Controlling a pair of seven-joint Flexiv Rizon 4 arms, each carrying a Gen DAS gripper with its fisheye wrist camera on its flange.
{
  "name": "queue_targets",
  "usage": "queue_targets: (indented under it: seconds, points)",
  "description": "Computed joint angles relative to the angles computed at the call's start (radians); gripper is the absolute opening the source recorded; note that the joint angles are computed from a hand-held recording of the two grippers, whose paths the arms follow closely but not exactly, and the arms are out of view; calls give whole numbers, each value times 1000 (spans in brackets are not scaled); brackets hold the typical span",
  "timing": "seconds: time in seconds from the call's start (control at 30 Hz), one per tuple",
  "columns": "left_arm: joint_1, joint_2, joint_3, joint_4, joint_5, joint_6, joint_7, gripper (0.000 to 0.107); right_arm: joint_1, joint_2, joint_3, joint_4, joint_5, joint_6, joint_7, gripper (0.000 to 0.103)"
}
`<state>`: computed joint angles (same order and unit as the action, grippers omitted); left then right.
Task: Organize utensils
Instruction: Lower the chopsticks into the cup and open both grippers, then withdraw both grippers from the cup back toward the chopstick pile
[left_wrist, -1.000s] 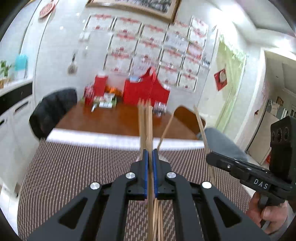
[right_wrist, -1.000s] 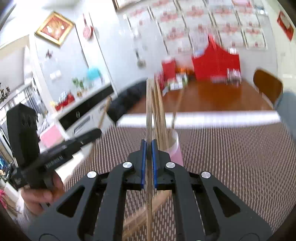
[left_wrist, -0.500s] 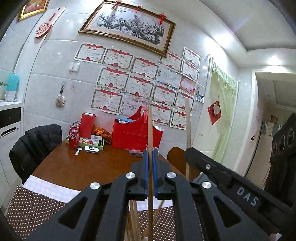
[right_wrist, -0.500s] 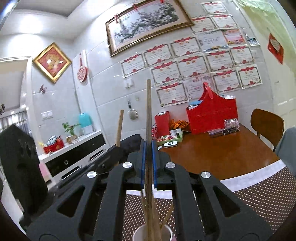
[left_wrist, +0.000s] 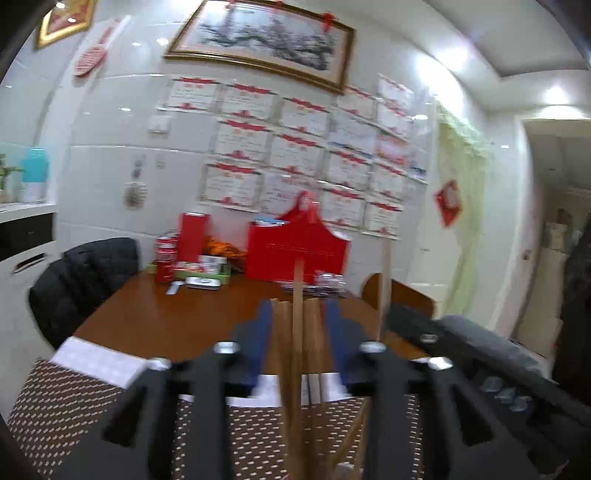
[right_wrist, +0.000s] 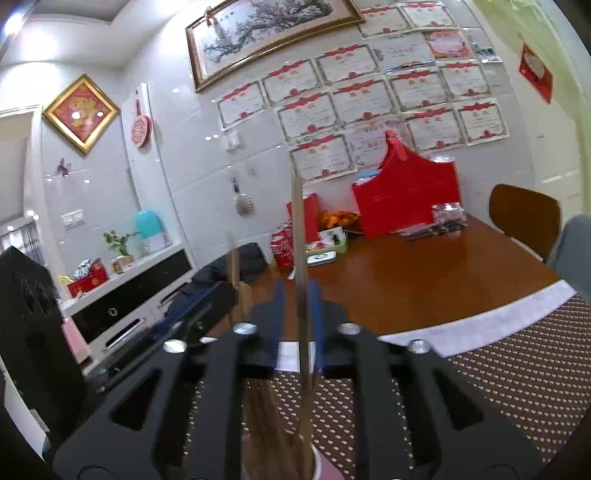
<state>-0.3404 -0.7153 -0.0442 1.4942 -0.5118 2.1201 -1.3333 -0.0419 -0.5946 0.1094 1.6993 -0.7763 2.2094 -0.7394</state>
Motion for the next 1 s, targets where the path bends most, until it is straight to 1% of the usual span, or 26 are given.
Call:
queue_targets:
  seconds: [0.03, 0.07, 0.1, 0.17, 0.2, 0.27, 0.33, 0.4, 0.5, 0.6, 0.7, 0.8, 0.83, 0.93, 1.0]
  points:
    - [8, 10, 2, 18, 12, 11, -44, 59, 19, 17, -19, 21, 49, -9, -21, 62]
    - [23, 21, -19, 40, -6, 30, -50, 68, 19, 24, -21, 33, 72, -10, -27, 88]
    - [21, 31, -15, 56, -16, 44, -60, 79, -4, 23, -6, 35, 64, 1, -10, 96]
    - [-1, 48, 11, 88, -48, 75, -47, 79, -15, 38, -9, 52, 69, 3, -10, 97]
    - [-17, 56, 23, 100, -69, 79, -26, 80, -31, 47, -3, 57, 44, -2, -1, 97]
    - [-67, 74, 60, 124, -145, 96, 43, 83, -57, 64, 6, 68, 0, -15, 23, 97]
    - [-97, 95, 68, 152, -206, 118, 102, 86, -75, 85, 11, 86, -24, -19, 44, 97]
    - [-140, 117, 80, 179, -301, 137, 181, 88, -85, 112, 9, 112, -34, -19, 55, 97]
    - [-159, 165, 60, 234, -371, 156, 243, 88, -99, 146, 7, 149, -59, -18, 71, 97]
    - [-162, 223, 27, 304, -405, 170, 283, 90, -119, 183, 4, 194, -104, -7, 93, 97]
    - [-190, 269, 5, 361, -494, 188, 380, 90, -141, 218, -3, 236, -165, -5, 131, 97]
    - [-206, 312, -28, 410, -594, 192, 470, 90, -171, 255, -18, 276, -264, -3, 195, 97]
    - [-206, 329, -42, 430, -617, 186, 488, 90, -186, 268, -26, 291, -314, -1, 228, 97]
    - [-218, 361, -73, 474, -704, 198, 551, 90, -209, 289, -62, 314, -441, 22, 322, 97]
    - [-222, 371, -94, 489, -760, 212, 594, 90, -212, 304, -92, 333, -495, 34, 366, 97]
